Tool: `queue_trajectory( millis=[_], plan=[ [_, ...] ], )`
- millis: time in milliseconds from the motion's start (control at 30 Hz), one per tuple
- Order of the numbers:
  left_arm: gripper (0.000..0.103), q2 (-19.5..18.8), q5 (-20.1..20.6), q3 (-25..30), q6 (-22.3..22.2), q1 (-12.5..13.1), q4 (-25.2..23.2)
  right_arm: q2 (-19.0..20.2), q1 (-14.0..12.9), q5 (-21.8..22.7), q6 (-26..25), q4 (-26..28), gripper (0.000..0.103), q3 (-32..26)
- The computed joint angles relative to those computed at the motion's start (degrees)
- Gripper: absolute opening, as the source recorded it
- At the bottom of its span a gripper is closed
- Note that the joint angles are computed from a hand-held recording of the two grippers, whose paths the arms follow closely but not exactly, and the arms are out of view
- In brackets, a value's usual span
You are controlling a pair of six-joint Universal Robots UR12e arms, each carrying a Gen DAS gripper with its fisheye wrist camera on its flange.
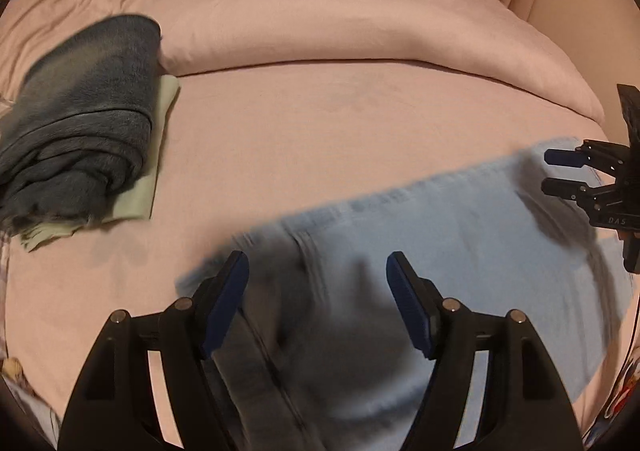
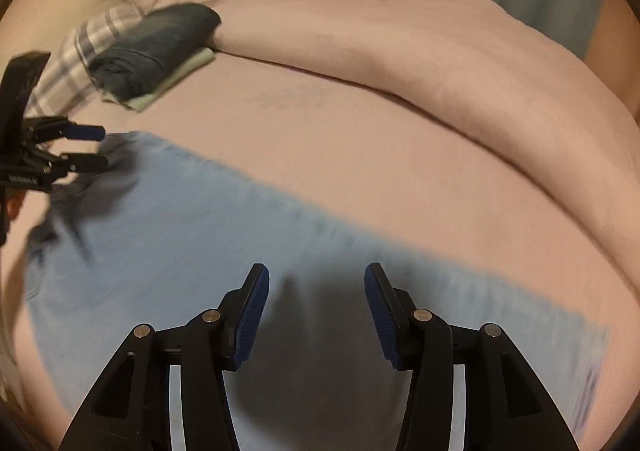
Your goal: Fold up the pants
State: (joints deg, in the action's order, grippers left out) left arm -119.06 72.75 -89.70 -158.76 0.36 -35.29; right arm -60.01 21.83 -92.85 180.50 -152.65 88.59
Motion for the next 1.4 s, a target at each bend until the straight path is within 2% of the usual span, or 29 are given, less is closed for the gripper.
queue_trajectory(
  millis=[100,133,267,333,400,433,467,500,533,567,600,667,800,933,1000,1067,1133,1167,1200,1233,1267,1300,1400],
  plan=[
    [0.071,-2.27,-2.46,3.48,2.9,0.24,-6.1,2.06,-0.98,3.81,-2.75,4.4,0.056,-3.41],
    [0.071,-2.74,-2.0,4.24,4.52,0.07,-7.07,2.79,-1.18,5.14,-3.74,6.34,0.063,-4.65],
    [0.073,-4.08,0.45,7.19,12.66,-0.45,-12.29,6.45,-0.9,5.81,-9.58,15.25,0.067,-10.98],
    [0.075,-4.98,2.17,9.23,15.18,-0.47,-17.49,7.04,-1.09,5.99,-11.19,17.72,0.071,-12.1],
    [0.074,-5.33,4.37,10.03,16.58,-0.62,-19.7,7.34,-1.14,6.62,-11.76,19.73,0.071,-13.01],
    [0.069,-5.19,3.88,9.78,17.01,-0.48,-19.29,7.59,-0.96,6.54,-12.02,21.12,0.066,-13.79],
    [0.063,-4.98,3.88,9.37,17.32,-0.44,-18.29,7.6,-0.72,6.68,-13.01,22.37,0.052,-14.23],
    [0.054,-4.85,3.69,9.18,17.2,-0.37,-17.82,7.5,-0.51,6.93,-14.12,22.56,0.043,-14.29],
    [0.044,-4.6,3.23,8.7,16.45,-0.22,-16.79,7.33,-0.06,5.96,-15.35,22.05,0.023,-14.13],
    [0.034,-4.38,3.78,8.15,16.11,-0.25,-15.34,7.24,0.39,4.29,-15.89,21.21,0.015,-13.91],
    [0.021,-4.16,4.72,7.56,15.77,-0.31,-13.79,7.08,0.88,2.73,-15.9,20.4,0.015,-13.61],
    [0.02,-3.5,4.99,6.4,13.76,-0.19,-11.23,6.9,1.64,0.37,-15.45,19.45,0.011,-13.33],
    [0.018,-1.21,7.24,2.88,13.25,-0.72,-3.45,5.77,3.86,-6.7,-13.92,15.7,0.009,-12.09],
    [0.018,2.85,6.23,-1.67,12.12,-0.28,4.54,2.92,6.2,-13.05,-12.63,10.04,0.009,-9.24],
    [0.018,4.72,5.33,-3.72,12.3,0.21,7.67,0.42,7.3,-15.91,-13.12,5.49,0.009,-6.13],
    [0.018,7.6,5.58,-7.6,13.53,0.22,13.41,-1.33,8.52,-19.06,-13.63,1.55,0.009,-3.73],
    [0.018,10.19,6.45,-11.3,15.31,0.2,18.93,-1.9,11.08,-26.09,-15.13,-2.4,0.009,-2.51],
    [0.018,11.88,6.0,-13.58,16.41,0.36,20.92,-2.45,12.56,-30.24,-17.16,-6.12,0.004,-1.16],
    [0.017,12.93,5.02,-14.96,17.4,1.12,21.65,-3.21,13.3,-31.99,-18.42,-9.46,0.004,0.55],
    [0.017,14.48,3.45,-17.45,18.9,1.61,23.06,-4.22,13.91,-32.18,-18.77,-11.45,0.004,1.98],
    [0.017,14.69,2.48,-18.41,19.86,1.64,23.69,-5.86,14.7,-30.62,-18.38,-13.0,0.004,4.12],
    [0.017,15.57,1.42,-20.28,21.44,1.96,23.96,-6.68,14.81,-27.95,-17.73,-12.16,0.004,4.94],
    [0.016,16.8,0.14,-25.15,24.83,2.32,28.72,-8.07,15.26,-24.63,-16.82,-3.67,0.004,6.84]
  ],
)
